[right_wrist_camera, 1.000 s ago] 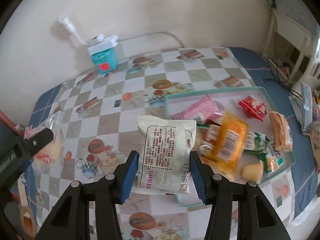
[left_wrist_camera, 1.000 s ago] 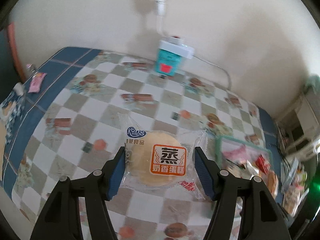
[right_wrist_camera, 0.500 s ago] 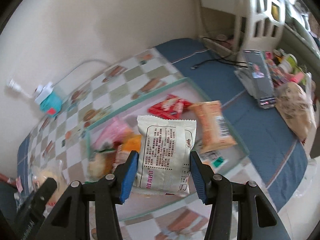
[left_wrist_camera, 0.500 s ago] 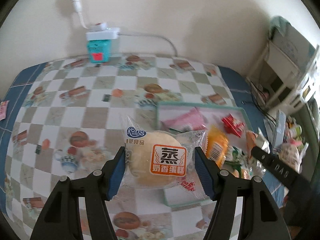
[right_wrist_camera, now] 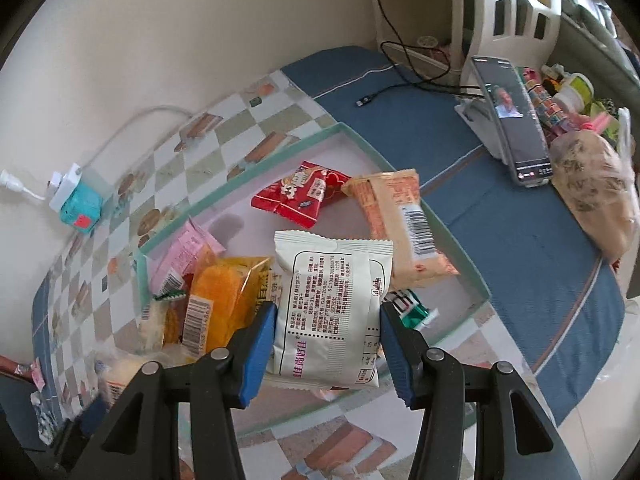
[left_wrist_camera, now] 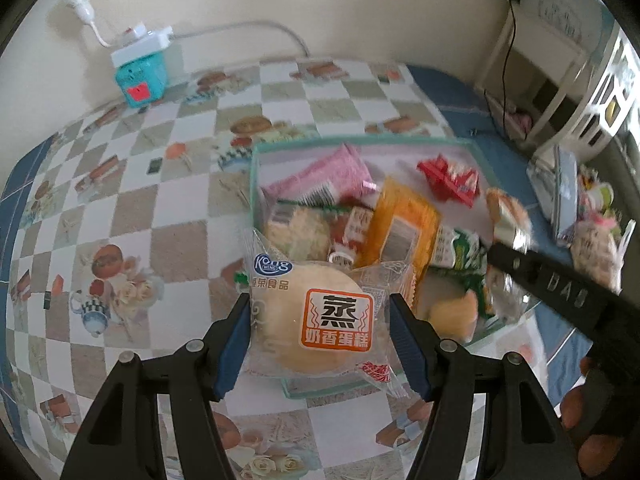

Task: Organize snacks
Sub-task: 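Carry both packs over the tray and open both tools to drop them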

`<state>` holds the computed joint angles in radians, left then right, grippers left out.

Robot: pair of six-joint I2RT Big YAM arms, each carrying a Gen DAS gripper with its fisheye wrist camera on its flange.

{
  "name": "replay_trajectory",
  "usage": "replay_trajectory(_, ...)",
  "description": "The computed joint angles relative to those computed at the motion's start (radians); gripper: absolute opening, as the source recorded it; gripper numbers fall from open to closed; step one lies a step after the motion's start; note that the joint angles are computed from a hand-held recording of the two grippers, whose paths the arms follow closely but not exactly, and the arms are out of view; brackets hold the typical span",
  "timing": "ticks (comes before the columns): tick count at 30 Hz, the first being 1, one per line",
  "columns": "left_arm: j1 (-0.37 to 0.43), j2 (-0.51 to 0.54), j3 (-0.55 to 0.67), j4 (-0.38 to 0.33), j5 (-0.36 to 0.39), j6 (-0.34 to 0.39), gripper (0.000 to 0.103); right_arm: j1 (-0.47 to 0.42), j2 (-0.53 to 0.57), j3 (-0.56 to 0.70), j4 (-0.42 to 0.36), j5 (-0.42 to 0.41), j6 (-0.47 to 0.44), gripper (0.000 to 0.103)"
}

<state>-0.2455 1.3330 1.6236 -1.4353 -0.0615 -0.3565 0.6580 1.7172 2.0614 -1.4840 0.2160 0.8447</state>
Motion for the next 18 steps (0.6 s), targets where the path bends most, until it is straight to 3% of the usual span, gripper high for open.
replay_trajectory(14,0.002,0.029,-0.021,0.033,0.042,-0.005,0.068,0.006,0.035,0.005,0.030,-0.012,-0.032,0.056)
replay_trajectory(18,0.001,0.030,-0.017,0.026,0.040,0.001,0.075,0.010,0.043,0.019,0.019,0.008,-0.036,0.062)
